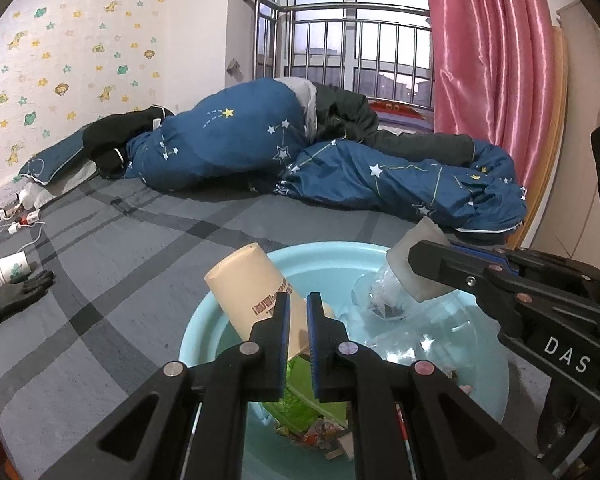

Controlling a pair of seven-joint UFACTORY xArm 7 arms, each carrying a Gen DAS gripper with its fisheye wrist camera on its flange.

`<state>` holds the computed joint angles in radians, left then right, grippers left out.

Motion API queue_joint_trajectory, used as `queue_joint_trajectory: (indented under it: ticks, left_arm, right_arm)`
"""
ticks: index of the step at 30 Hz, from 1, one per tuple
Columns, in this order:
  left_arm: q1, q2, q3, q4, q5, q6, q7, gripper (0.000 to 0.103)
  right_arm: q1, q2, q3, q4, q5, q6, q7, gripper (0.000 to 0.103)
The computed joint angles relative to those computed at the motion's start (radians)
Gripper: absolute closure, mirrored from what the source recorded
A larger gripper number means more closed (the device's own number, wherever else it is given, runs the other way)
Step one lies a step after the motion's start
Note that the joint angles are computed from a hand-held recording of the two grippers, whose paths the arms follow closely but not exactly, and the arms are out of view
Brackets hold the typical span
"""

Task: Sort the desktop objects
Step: 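Open both grippers to drop the plug and beige piece into the basin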

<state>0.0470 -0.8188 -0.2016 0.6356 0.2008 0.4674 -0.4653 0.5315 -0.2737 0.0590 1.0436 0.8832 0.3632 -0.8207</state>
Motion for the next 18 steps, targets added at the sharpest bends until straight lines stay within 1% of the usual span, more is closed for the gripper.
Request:
queue_joint_trajectory:
  ticks: [12,15,17,18]
  left_arm:
    - [-0.012,0.052,0.010,0.018,-0.003,0.021,0.010,0.094]
    - [-0.010,0.058,0.010,0.023,-0.002,0.028,0.006,0.094]
    - [-0.013,0.063,0.014,0.031,-0.005,0.036,0.005,0.088]
    - [-0.015,0.064,0.012,0.035,-0.005,0.047,0.004,0.065]
  right_arm:
    - [-0.037,0.055,0.026,0.045,-0.059,0.035,0.063,0.096]
    - [-0.043,0.068,0.026,0.060,-0.049,0.051,0.068,0.092]
    - [-0.051,0.071,0.032,0.064,-0.055,0.051,0.072,0.090]
    - [-0.054,0.068,0.037,0.061,-0.062,0.043,0.076,0.087]
